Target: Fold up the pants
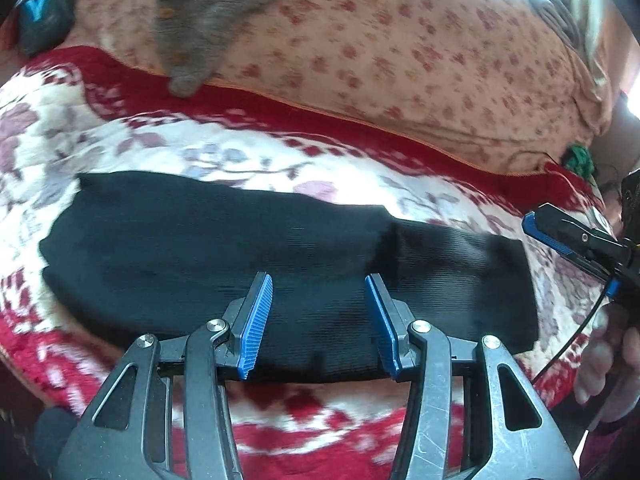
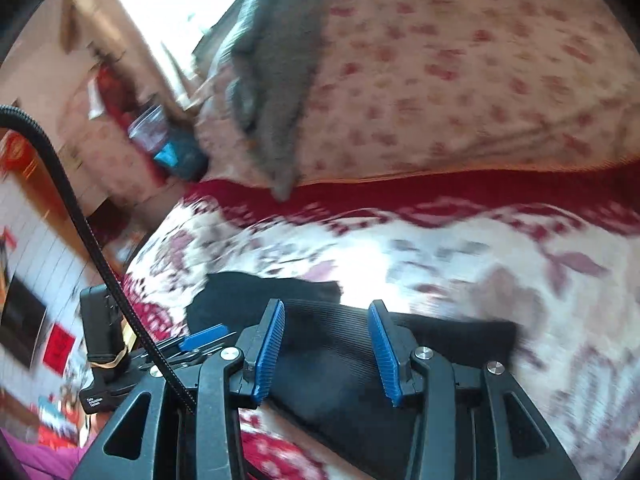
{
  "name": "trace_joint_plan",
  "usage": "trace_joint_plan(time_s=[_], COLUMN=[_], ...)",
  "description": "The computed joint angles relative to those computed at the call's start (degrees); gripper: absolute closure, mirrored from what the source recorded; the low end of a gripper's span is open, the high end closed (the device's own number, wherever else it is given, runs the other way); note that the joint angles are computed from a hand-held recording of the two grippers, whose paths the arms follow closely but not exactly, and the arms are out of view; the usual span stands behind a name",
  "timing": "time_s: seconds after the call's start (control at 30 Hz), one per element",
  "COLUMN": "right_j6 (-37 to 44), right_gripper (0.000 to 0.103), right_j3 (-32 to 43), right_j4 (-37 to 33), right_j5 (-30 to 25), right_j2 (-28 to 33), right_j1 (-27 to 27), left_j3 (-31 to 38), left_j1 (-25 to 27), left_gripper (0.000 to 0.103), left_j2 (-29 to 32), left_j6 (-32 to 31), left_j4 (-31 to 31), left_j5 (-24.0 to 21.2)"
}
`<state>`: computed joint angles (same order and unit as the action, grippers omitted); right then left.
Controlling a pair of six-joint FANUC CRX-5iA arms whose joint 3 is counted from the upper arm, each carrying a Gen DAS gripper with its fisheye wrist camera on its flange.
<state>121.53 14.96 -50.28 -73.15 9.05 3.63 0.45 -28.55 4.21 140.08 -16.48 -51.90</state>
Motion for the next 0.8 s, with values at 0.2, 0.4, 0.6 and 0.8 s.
trace_joint_plan(time_s=[0.2,0.4,0.6,0.8], right_j6=[0.34,0.4,-1.06,-1.65], right_gripper=[0.057,0.054,0.054,0.054], right_j3=[3.81,8.56,15.65,22.73], right_j4=[0.58,4.15,8.67,19.09], right_j5=[-2.25,-3.31,-3.38,-3.05], right_j2=[3.54,7.99,13.75,20.27], right_j1=[7.73,16.94,25.99,34.75], left_j3=[-6.94,-17.79,-23.19,-26.7], left_j1=[3.22,8.88,12.03,15.95], left_gripper=[0.055,0.055,0.055,0.055], left_j2=[-6.73,-15.94,-20.26,-21.21], left_j6=[7.41,16.57,23.05,20.79], left_j4=[-0.29,1.25,1.24,5.73], left_j5=[-0.18,3.51,7.48,13.2])
